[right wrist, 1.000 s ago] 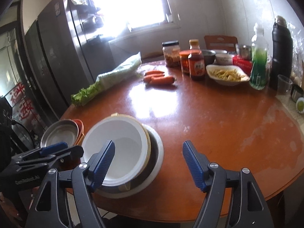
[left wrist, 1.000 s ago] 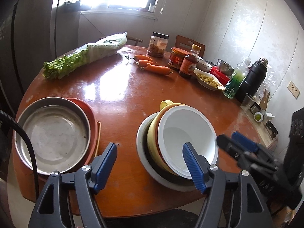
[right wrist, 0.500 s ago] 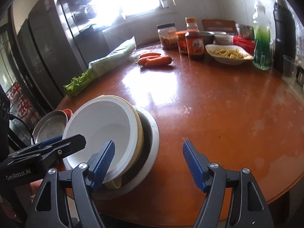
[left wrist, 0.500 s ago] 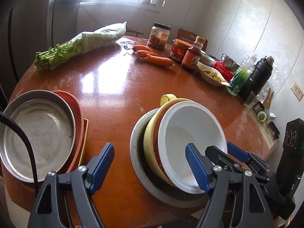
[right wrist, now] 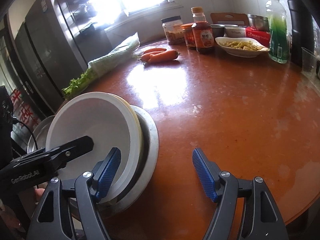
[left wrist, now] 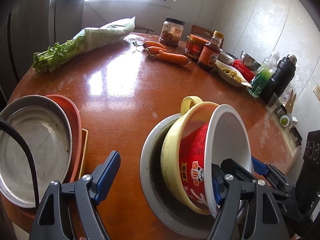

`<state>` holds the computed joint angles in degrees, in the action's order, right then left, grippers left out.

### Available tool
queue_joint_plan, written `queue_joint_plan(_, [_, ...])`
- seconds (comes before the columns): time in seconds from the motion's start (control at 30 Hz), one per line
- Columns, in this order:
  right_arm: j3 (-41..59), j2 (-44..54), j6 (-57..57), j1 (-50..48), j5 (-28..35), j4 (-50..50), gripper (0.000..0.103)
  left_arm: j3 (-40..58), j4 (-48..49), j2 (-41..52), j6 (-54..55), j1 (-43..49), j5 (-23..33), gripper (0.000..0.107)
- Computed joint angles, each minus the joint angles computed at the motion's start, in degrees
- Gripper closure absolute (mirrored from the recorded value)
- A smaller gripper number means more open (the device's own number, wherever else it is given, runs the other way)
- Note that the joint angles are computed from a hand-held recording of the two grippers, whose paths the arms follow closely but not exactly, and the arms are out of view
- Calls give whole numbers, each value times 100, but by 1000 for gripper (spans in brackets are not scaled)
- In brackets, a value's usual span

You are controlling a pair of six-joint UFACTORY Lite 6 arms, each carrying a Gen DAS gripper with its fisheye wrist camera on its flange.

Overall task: Organize plates and bowls
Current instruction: 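Lift the nested bowl stack with both grippers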

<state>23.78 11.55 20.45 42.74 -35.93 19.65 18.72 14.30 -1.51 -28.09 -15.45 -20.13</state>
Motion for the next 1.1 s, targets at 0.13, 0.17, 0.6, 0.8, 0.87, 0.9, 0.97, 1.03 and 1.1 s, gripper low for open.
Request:
queue_joint_plan(0.13, [-25, 43, 60, 16, -141, -109, 27, 60, 26, 141, -10, 3, -97, 31])
queue_joint_plan(0.17, [-37, 36, 91, 27, -151, -122, 27, 61, 53, 151, -19, 11, -114, 31])
queue_joint_plan(0.6, [-162, -17, 470, -13, -457, -696, 47, 152, 964, 412, -798, 107, -421, 45])
queue_joint_plan(0.8, [-156, -152, 262, 200, -386, -455, 59, 150, 1127, 417, -1005, 38, -459, 52])
queue_joint_plan(0.87, [-162, -191, 255, 221, -339, -406, 59, 107, 1090, 356, -992, 28, -442, 52])
queue_joint_plan(0.9, [-172, -210, 265, 214, -331, -427, 59, 91, 1162, 316, -1049, 48, -431, 52])
queue_joint_plan(0.97, [-199, -292, 241, 231, -309, -380, 59, 51, 1407, 187, -1253, 102, -389, 52])
queue_joint_plan(1.03, [-203, -436, 145, 259, -235, -279, 59, -24, 1596, -5, -1417, 152, -349, 52])
queue_joint_plan(1.1, [-204, -564, -16, 329, -173, -106, 59, -125, 1797, -262, -1584, 216, -289, 52])
